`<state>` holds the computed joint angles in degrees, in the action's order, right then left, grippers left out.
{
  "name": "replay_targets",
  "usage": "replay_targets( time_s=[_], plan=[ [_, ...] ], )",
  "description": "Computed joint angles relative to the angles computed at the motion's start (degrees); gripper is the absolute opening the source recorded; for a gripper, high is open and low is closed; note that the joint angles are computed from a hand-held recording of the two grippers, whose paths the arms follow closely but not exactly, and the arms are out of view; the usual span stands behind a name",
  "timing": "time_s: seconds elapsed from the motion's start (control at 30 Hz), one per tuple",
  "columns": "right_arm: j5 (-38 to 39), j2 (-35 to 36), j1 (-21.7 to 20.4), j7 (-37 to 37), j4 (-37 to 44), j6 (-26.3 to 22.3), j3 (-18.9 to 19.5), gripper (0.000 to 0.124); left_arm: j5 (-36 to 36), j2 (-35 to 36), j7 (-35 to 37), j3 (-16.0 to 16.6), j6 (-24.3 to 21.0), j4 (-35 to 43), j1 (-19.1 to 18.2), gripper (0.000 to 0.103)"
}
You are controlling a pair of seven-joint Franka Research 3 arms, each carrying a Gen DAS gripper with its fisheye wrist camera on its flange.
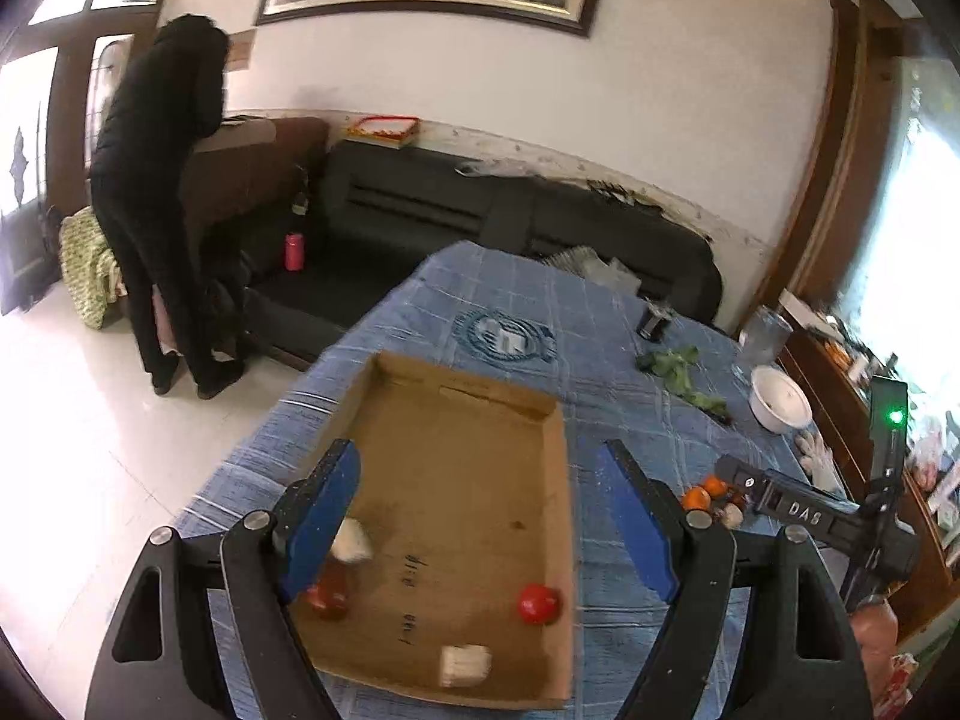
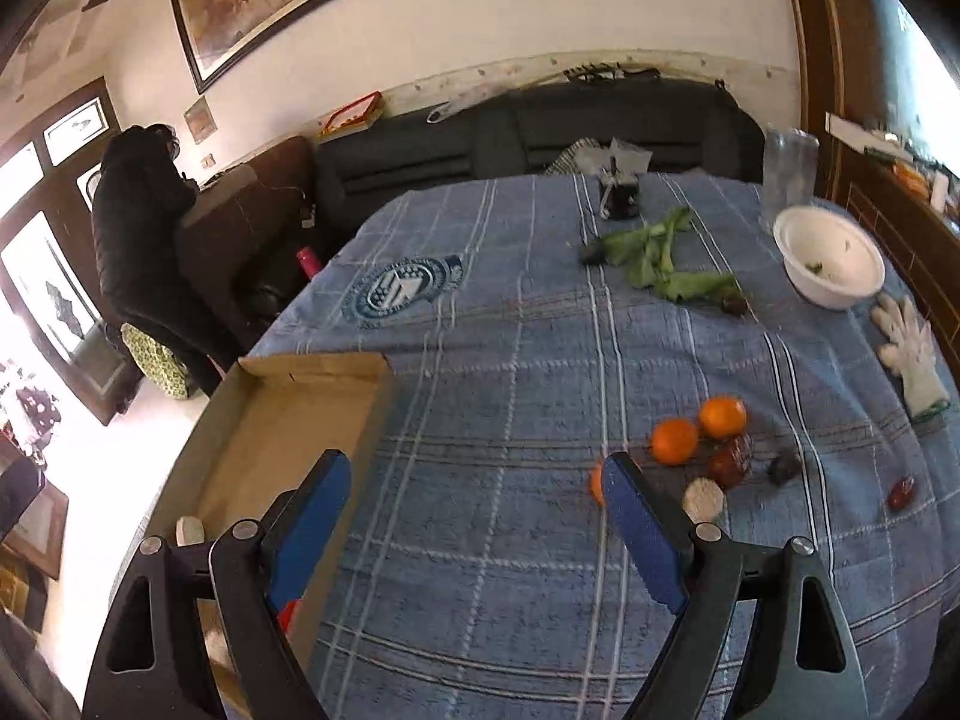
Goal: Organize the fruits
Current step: 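Move both grippers from the box back to the fruit pile, then grasp a tangerine with the left gripper while the right gripper grasps the red date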
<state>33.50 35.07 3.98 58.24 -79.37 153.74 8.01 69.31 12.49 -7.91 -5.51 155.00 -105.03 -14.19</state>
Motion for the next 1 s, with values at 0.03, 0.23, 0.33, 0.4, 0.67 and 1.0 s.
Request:
replay_targets(
  time_s=[0.03,0.23,0.33,0.4,0.67,1.0],
  plan=[
    [1.01,-0.60,-1.06,-1.46,-1.44,0.54,0.63,0.089,-1.54,1.57,2.13,-0.67,0.27,1.75,-0.16,0.080],
    [8.54,-6.08,-6.54,-10.41,-11.31,6.52,2.12,0.089,-10.93,10.23,13.24,-1.87,4.83,11.32,-2.44,0.080],
    [12.05,-8.81,-9.22,-13.46,-15.48,8.44,1.04,0.089,-16.27,16.27,20.22,-2.79,4.62,18.17,-3.65,0.080],
    [12.00,-9.70,-9.59,-12.69,-17.02,9.33,-1.08,0.089,-21.94,21.12,26.79,-4.88,3.65,23.56,-3.31,0.080],
    [10.37,-7.27,-13.43,-5.40,-15.03,5.90,-5.33,0.087,-34.79,35.54,43.31,-6.42,-5.14,42.32,-6.61,0.080],
    [2.55,4.53,-13.62,5.11,-0.01,-0.15,-6.85,0.073,-44.48,43.17,50.12,-1.08,-11.72,54.29,-9.50,0.058]
  ],
)
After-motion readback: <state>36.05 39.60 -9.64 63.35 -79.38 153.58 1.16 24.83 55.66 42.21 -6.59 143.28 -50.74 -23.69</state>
